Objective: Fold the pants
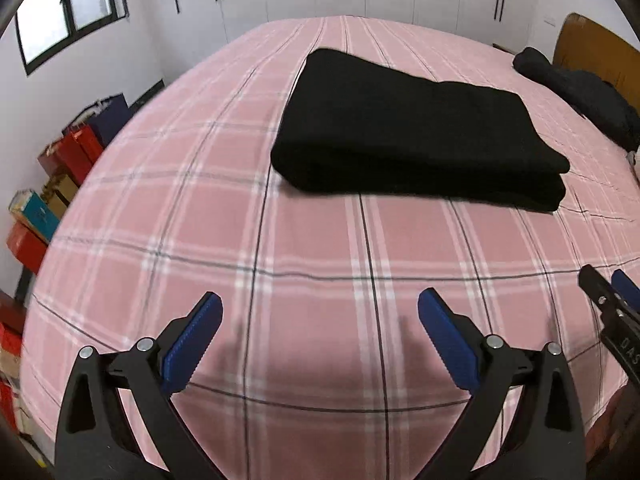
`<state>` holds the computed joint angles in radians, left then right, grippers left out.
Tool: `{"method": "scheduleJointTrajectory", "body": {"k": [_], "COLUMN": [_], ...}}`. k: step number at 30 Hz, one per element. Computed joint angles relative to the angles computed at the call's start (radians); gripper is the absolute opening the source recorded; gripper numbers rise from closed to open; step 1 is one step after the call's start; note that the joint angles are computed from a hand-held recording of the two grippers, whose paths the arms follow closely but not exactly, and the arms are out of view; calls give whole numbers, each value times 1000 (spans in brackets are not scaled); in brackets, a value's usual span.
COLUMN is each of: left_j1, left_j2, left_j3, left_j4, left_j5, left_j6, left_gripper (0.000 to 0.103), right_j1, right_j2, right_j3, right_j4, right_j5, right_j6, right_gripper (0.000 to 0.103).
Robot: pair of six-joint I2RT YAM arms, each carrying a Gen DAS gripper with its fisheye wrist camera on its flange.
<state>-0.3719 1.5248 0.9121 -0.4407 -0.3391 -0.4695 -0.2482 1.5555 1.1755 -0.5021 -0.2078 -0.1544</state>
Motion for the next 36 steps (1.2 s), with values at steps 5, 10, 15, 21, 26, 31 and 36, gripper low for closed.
{"method": "scheduleJointTrajectory", "body": {"k": [5, 10, 15, 21, 26, 31, 36], "left_j1": [35, 36, 30, 34, 35, 40, 37], "left_j2": [66, 89, 83, 83, 76, 74, 73], "left_j3": [32, 45, 51, 55, 49, 48, 47], "left_j4": [28, 23, 18, 18, 33, 37, 39], "left_j5": [53, 43, 20, 41, 35, 55, 48], "left_j6": [3, 23, 33, 44, 52, 53, 55], "left_gripper": [96, 96, 96, 96, 98, 98, 98], "right_j1": [10, -19, -44, -4, 28, 40, 43], "right_j2": [39, 104, 119, 95, 70, 68, 69], "right_j3": [21, 65, 82, 60, 32, 29, 30], "right_j4": [2, 2, -16, -10, 11, 11, 11], "right_j5": [-7, -9, -31, -7, 16, 20, 20], "right_j6": [36, 105, 131, 74, 34, 16, 21], "right_gripper": [78, 79, 79, 79, 79, 79, 79]}}
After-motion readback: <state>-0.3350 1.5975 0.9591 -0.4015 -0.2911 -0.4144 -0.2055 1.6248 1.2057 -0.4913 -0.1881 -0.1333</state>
